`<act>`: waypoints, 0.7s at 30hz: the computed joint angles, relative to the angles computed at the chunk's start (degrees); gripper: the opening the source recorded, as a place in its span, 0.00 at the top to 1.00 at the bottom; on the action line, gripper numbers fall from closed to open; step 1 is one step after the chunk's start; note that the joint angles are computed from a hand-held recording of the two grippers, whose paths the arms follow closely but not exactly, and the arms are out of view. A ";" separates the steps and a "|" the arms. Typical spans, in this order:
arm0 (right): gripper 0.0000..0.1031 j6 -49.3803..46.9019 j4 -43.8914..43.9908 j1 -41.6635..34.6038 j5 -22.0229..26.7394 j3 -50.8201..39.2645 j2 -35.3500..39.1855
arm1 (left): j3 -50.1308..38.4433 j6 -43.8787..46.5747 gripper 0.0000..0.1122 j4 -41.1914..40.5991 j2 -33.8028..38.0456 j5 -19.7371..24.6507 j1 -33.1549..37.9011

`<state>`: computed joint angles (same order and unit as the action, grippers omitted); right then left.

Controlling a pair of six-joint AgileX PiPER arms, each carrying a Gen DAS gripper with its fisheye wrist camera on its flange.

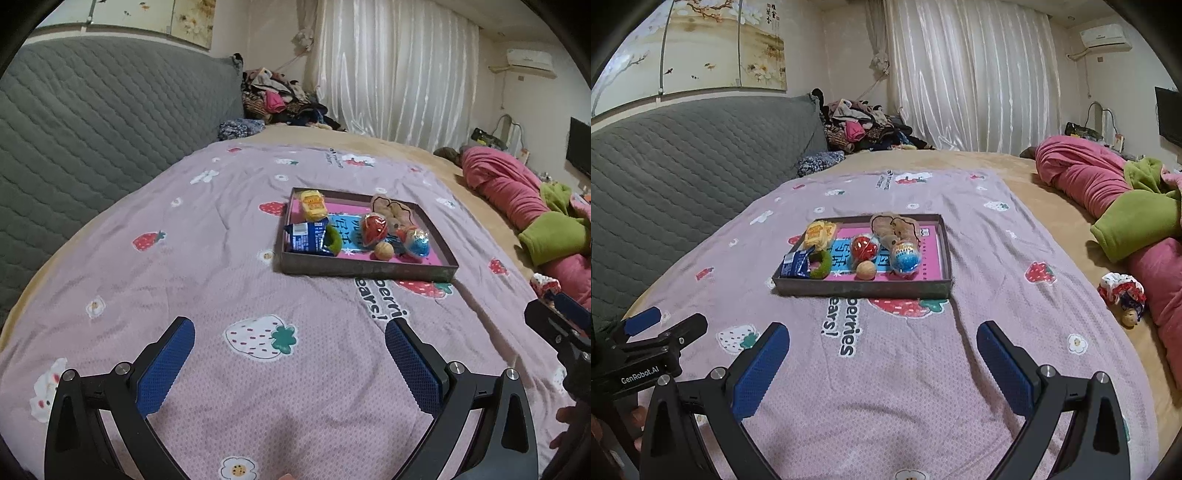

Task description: Organize objects

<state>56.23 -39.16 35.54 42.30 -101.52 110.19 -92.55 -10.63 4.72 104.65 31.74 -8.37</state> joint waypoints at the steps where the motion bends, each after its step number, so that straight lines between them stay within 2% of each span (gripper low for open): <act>1: 0.01 -0.01 -0.05 -0.02 -0.22 0.36 -0.10 | -0.03 -0.13 0.08 0.16 0.06 0.04 0.02; 9: 0.01 0.74 0.39 -0.55 -2.16 3.86 -0.90 | 1.62 -3.51 0.08 4.89 0.15 -1.77 -0.88; 21: 0.01 3.36 0.04 -1.18 -5.53 8.39 -1.19 | 3.31 -1.99 0.08 2.96 0.85 -3.73 -0.48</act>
